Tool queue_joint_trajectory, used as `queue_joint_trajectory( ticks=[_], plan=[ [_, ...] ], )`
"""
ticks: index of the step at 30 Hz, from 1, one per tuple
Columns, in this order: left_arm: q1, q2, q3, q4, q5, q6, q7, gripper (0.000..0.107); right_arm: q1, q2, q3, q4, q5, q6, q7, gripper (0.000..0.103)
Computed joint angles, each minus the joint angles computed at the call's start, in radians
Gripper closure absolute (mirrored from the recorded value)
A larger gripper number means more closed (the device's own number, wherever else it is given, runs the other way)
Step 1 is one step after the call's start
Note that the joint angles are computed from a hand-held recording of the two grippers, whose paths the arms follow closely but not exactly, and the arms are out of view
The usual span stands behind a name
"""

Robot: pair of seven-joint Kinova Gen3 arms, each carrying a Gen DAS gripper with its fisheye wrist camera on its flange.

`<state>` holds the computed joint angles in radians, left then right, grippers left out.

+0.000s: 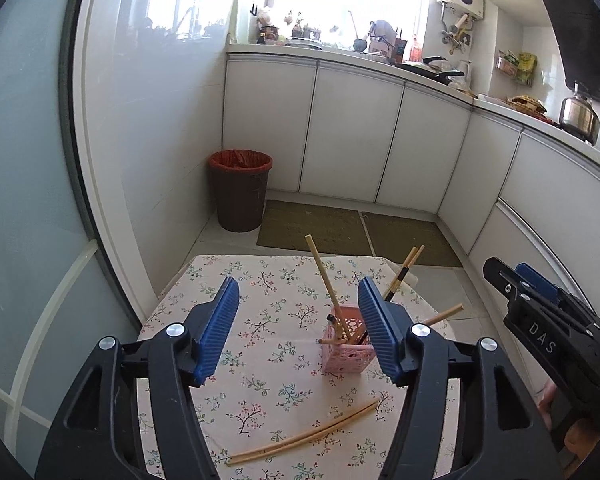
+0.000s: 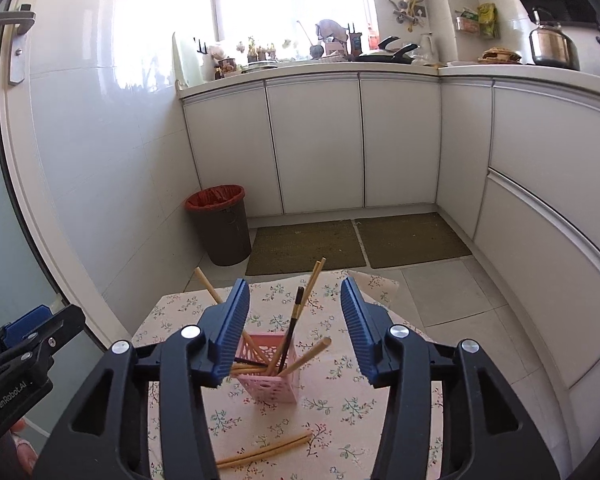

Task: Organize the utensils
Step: 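Carry the black chopsticks over the pink holder and release them into it, then lower to the last bamboo chopsticks and grasp one with each tool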

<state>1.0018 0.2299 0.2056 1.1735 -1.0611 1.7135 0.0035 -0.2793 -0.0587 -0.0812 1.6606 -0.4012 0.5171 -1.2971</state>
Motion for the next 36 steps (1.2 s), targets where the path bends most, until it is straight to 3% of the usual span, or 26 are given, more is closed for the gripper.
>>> queue_joint_trajectory(
  ticks=[6,9,18,20,27,29,36],
  plan=[
    [0.025,0.034,-0.004,-0.036,0.01,0.012,-0.035,0.038,0.015,-0.036,0.03,0.048,-0.014,0.015,0.001,0.032],
    [0.052,0.052,-0.014,-0.05,-0.001,0.02,-0.041,0.028,0.024,-0.048,0.039,0.067,-0.013,0.023,0.003,0.025],
    [0.089,0.088,-0.042,-0.086,0.032,0.022,-0.09,0.018,0.029,-0.094,0.114,0.152,-0.107,0.05,0.097,0.013],
    [0.083,0.089,-0.044,-0.086,0.06,0.009,-0.105,0.012,0.032,-0.099,0.14,0.164,-0.144,0.083,0.14,0.011],
    [0.038,0.112,-0.046,-0.094,0.197,-0.047,-0.206,0.012,0.089,-0.095,0.179,0.208,-0.197,0.201,0.22,0.009],
    [-0.001,0.113,-0.04,-0.081,0.275,-0.091,-0.254,0.012,0.118,-0.081,0.187,0.22,-0.203,0.245,0.231,0.009],
    [-0.101,0.192,-0.066,-0.05,0.472,-0.146,-0.394,0.012,0.246,0.048,0.184,0.206,-0.192,0.452,0.18,0.009]
  ],
)
